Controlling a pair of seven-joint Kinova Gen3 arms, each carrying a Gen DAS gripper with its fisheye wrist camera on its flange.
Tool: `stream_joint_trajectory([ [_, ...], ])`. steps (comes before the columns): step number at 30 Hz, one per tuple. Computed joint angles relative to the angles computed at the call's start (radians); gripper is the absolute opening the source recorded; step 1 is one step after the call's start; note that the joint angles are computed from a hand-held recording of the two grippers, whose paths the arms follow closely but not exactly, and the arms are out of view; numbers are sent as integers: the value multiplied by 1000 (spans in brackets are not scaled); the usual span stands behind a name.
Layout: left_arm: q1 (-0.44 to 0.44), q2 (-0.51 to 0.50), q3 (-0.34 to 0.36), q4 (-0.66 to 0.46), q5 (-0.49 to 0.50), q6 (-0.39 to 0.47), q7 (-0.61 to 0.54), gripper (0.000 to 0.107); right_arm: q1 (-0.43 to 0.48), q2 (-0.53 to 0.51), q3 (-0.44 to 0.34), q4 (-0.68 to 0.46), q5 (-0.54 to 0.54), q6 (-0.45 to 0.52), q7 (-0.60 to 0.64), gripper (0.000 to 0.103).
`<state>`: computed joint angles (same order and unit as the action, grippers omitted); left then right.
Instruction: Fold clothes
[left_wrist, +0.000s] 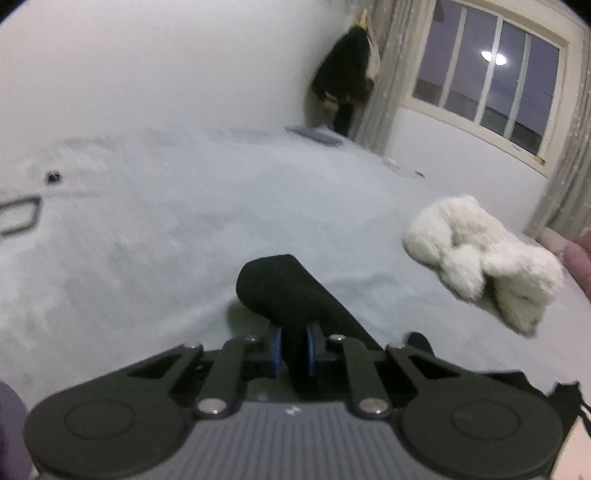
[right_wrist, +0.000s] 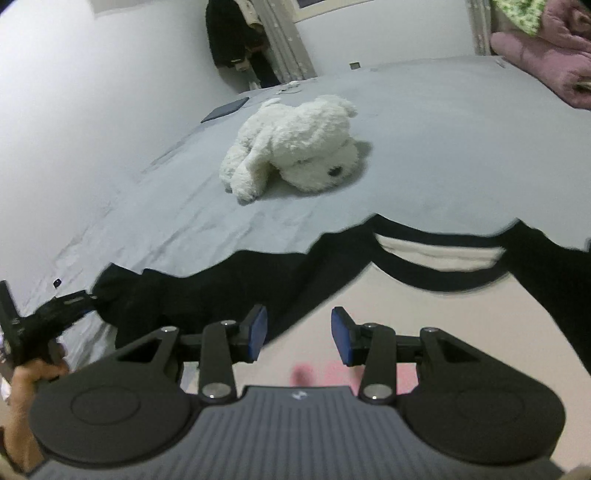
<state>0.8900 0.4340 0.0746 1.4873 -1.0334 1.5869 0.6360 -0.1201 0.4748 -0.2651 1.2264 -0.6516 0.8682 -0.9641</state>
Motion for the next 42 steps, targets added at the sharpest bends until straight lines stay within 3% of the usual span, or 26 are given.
stream_joint_trajectory([
  [4,18,23,-34,-34,20,113,-5,13,-56,26,0,-18,38,-49,-16,43],
  [7,76,34,-138,-40,63,134,-21,13,-70,40,-21,-9,33,-87,-18,43],
  [11,101,24,-161,-14,57,120,15,13,-84,54,-51,1,19,-116,-12,43],
  [16,16,-5,4,65,-40,106,131,14,-97,59,-93,19,-6,-131,27,43],
  [19,-13,-62,70,193,-139,0,253,16,-90,63,-121,44,-46,-147,72,43],
  [23,-161,-134,254,362,-301,-163,403,17,-93,71,-130,66,-82,-163,98,43],
  [26,-205,-147,297,403,-356,-240,390,27,-81,79,-143,82,-115,-174,116,43],
  [27,-186,-141,280,391,-349,-237,355,37,-74,80,-150,90,-130,-179,127,43],
  [29,-109,-127,201,365,-326,-227,304,47,-57,83,-164,107,-162,-187,154,43],
  [33,-10,-98,95,311,-274,-188,228,51,-25,93,-182,128,-221,-179,203,45],
  [36,74,-92,-19,289,-233,-217,184,53,-16,96,-177,127,-246,-158,221,46],
  [42,69,-99,-26,286,-220,-257,132,53,-17,106,-166,130,-281,-146,252,48],
])
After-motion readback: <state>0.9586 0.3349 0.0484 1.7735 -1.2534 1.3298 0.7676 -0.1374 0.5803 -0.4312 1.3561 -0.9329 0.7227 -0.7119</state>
